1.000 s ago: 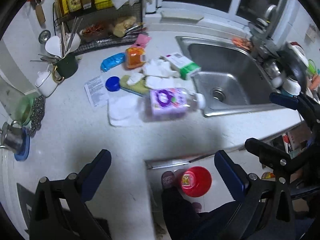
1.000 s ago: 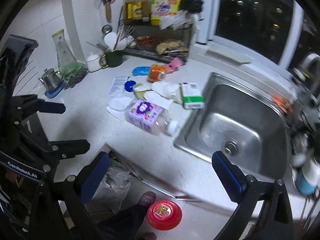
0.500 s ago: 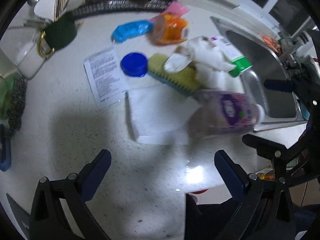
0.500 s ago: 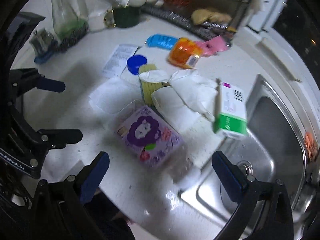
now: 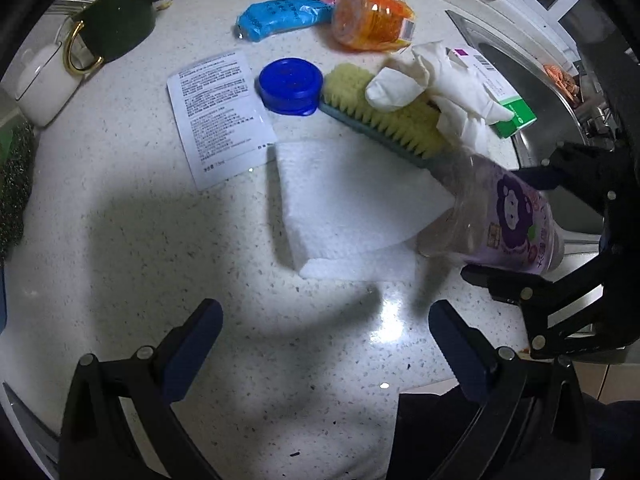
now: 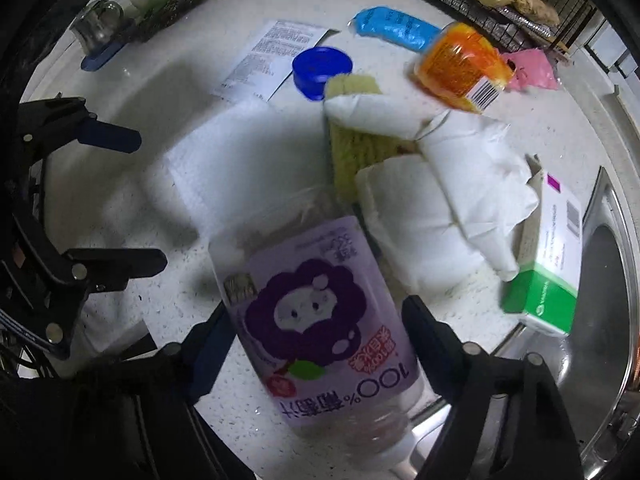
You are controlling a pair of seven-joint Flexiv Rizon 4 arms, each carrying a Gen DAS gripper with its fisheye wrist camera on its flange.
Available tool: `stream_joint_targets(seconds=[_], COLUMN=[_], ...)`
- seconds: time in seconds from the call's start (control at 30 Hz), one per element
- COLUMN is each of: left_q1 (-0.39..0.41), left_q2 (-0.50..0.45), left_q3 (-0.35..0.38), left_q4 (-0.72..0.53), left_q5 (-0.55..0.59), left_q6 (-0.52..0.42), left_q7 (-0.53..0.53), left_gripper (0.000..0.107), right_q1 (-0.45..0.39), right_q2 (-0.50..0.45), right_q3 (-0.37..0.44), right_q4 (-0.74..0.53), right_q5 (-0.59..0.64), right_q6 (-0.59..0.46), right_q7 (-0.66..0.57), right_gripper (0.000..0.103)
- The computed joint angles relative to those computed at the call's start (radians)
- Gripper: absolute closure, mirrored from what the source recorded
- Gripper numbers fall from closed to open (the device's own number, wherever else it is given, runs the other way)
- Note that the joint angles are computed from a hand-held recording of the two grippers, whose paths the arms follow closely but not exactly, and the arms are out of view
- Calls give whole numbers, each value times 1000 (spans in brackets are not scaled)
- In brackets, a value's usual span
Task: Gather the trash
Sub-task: 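Grasp the purple-labelled bottle with the right tool while the left tool grasps the white paper towel, then carry the bottle with the right tool while the left tool carries the towel over the red bin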
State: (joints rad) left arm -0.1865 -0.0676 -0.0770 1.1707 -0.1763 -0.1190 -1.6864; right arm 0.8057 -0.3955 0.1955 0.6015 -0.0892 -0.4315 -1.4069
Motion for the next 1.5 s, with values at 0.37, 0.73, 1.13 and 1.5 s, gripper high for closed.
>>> stream_joint_targets(seconds=[0.37,0.73,1.13,1.5], left_q1=[-2,-22,-84,-100], left_q2=[-33,-160,-229,-172], left_q3=[-11,-15,-11,-21], left_q4=[-82,-203,-293,-218], left_q5=[-11,19,116,13], left_q6=[-7,-26,-67,3], left_q7=[4,44,76,1], left_gripper=[5,5,48,101], right_q1=[-32,-10,-38,-59], right_q2=[186,172,167,233], right_q3=[40,39,31,56], right_q4=[192,183,211,294], right_q5=[-27,-139,-111,-120], right_q6=[144,161,162,204], right_q7=[268,490,512,563], right_gripper=[31,31,32,32])
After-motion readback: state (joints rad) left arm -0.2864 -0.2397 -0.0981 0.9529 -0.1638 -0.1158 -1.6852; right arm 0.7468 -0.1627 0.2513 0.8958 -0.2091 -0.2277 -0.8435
